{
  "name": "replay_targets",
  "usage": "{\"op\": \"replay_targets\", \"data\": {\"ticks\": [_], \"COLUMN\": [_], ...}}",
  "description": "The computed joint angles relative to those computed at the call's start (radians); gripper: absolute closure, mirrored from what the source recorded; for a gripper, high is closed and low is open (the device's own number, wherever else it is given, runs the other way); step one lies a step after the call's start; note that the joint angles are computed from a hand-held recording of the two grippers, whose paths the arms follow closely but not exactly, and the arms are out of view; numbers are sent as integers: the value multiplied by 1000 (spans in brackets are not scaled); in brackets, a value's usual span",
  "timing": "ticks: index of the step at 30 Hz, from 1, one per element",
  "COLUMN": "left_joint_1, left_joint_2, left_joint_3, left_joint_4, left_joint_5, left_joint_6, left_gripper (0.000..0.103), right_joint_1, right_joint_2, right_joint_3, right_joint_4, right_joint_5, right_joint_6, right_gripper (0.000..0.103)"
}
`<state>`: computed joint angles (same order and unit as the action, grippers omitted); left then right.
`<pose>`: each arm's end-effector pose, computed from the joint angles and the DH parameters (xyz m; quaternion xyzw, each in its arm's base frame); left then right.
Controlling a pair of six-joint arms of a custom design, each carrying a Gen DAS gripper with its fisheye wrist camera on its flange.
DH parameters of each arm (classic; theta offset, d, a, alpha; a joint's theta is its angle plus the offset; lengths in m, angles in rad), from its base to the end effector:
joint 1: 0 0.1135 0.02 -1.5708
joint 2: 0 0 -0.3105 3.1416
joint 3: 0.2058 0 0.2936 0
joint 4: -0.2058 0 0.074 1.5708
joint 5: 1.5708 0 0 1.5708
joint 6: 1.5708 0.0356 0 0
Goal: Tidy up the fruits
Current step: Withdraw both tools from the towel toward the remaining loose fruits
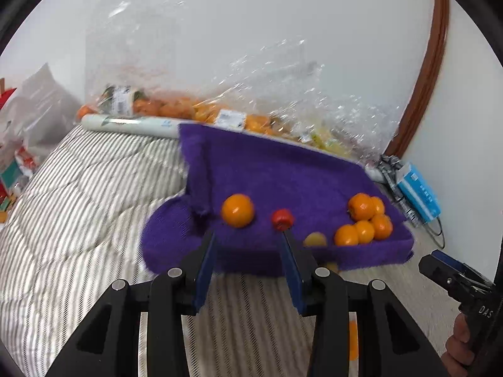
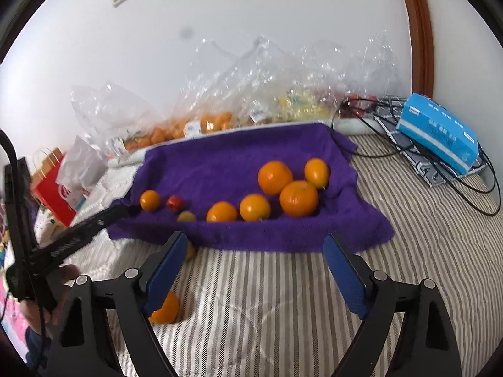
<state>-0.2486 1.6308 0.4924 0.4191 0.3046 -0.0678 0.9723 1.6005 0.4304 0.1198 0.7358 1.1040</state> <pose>0.2831 -0.0829 0.1165 0.1437 0.8909 -0.2008 0.3814 0.1586 0.1902 0.0955 0.1517 0.8936 0.0303 0.4213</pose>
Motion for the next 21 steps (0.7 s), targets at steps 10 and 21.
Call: {"op": "replay_targets", "data": {"ticks": [10,21], "left_joint_1": [85,128], "left_joint_2": [1,6], "left_joint_3": [-19,-21], "left_joint_4": [-68,-54], "left_joint_5": [38,87], "left_joint_6": [31,11], "left_gripper": [64,62], "right_joint_1": [23,91], "right_joint_2": [164,321], "right_joint_3": [38,221], "right_joint_4": [180,80], "right_joint_5": [-139,-171], "right_joint_6": [3,-68], "right_gripper": [29,46]}}
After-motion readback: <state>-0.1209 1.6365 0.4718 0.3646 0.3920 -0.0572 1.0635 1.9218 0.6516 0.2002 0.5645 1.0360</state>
